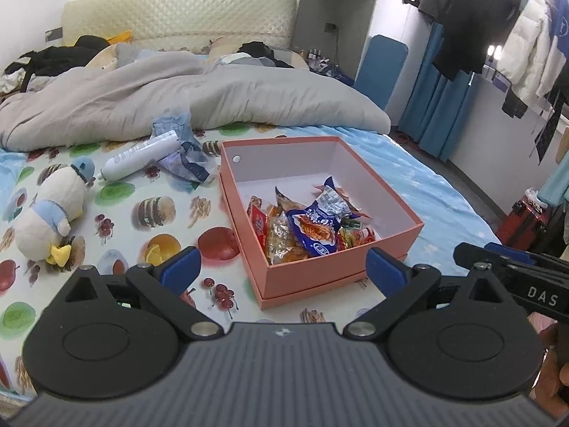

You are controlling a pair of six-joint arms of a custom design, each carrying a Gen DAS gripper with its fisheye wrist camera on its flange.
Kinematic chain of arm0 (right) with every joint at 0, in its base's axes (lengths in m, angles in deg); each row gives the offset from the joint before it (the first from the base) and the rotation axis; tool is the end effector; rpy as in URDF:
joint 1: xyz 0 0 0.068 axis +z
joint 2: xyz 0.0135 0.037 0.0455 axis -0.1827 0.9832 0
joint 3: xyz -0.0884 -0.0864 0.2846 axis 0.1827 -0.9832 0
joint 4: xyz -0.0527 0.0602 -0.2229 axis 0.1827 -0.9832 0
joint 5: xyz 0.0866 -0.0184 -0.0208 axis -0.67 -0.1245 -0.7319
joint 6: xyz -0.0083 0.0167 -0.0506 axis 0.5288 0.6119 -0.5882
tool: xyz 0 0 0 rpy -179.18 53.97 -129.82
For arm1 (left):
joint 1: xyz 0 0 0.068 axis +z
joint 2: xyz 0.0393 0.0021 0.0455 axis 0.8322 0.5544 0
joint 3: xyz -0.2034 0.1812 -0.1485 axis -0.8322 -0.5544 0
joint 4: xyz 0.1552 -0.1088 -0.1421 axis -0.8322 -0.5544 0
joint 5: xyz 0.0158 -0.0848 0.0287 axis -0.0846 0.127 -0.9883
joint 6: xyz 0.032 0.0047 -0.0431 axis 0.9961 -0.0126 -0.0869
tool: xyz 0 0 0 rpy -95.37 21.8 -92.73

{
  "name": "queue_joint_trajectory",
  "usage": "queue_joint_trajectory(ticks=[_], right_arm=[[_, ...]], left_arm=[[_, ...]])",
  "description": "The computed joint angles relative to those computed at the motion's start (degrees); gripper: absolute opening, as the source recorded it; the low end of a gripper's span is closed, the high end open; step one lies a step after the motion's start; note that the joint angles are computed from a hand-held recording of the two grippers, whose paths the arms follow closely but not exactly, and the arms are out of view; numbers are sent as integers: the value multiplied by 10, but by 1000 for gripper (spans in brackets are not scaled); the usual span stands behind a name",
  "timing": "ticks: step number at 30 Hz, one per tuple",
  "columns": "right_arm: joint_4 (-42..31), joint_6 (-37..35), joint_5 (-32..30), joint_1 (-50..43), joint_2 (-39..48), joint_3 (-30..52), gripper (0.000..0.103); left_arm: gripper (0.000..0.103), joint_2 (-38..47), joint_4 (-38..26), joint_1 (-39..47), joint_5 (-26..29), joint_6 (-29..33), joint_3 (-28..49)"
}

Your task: Organize snacks

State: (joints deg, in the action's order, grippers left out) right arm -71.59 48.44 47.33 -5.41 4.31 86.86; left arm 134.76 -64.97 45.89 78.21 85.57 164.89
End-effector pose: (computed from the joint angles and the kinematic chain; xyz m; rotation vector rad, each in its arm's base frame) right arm 0.2463 0.0116 0.2784 0.4911 2.0441 -0.0252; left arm 0.3924 -0.0863 0.2973 0.6076 2.2215 -0.4670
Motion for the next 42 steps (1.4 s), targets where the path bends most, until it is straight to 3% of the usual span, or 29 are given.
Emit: queue_joint_trajectory(ticks=[3, 5, 7, 9, 42], right_arm=[[1, 0, -4, 2, -4, -2, 58], [4, -3, -1, 2, -8, -4, 70], [11, -5, 17, 8, -10, -9, 94], [1, -11, 25, 5, -4, 0, 100], [11, -19, 19, -1, -21, -4, 103]], left_arm=[[101, 0, 1, 3, 2, -3, 2], [101, 0, 0, 5, 3, -2, 4], [101, -1, -1, 7, 5, -1, 4], [101, -1, 0, 8, 7, 0, 5], [100, -21, 15, 16, 14, -19, -22]])
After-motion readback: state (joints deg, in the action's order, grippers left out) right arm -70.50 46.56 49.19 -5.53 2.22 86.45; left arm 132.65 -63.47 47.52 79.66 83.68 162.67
